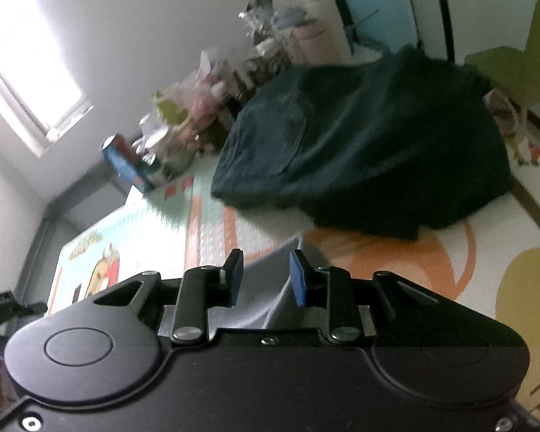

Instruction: Fold clothes

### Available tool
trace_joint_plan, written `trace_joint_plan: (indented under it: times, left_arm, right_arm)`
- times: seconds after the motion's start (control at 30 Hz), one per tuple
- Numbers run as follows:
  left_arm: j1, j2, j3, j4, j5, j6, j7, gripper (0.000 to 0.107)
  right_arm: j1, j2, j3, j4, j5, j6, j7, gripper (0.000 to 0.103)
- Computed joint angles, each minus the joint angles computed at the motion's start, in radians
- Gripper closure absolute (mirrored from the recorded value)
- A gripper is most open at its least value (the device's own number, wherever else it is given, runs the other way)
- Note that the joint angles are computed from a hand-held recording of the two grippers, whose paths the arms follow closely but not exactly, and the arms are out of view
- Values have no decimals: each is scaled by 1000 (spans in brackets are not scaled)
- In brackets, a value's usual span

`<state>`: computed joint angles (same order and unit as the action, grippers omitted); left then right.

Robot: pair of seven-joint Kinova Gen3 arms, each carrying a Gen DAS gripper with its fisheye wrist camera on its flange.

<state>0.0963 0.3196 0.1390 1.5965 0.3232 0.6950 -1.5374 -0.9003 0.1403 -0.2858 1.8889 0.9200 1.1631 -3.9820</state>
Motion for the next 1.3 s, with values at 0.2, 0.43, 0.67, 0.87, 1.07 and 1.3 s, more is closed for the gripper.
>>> trace_joint_plan:
  times: [0.2, 0.43, 0.67, 0.87, 1.07, 1.3]
  left_arm:
    - [26, -25, 14, 17, -27, 62, -59, 42]
    - [85, -27, 20, 29, -65, 114, -92, 41]
    - [174, 22, 8, -12, -168, 185, -15, 39]
    - [199, 66, 7, -39, -193, 214, 20, 40]
    - [195, 51, 14, -6, -178, 157, 17, 70]
    - [141, 12, 33, 47, -101, 88, -53, 98]
  right_arm:
    - [8, 23, 7, -22, -54, -65, 42, 77]
    - [7, 53, 34, -28, -103, -145, 53, 75]
    - [19, 73, 69, -1, -130, -262, 24, 74]
    - [20, 102, 101, 12, -140, -345, 1, 75]
    - [1, 121, 120, 9, -127, -353, -6, 91]
    - [-33, 124, 118, -28, -105, -266, 18, 100]
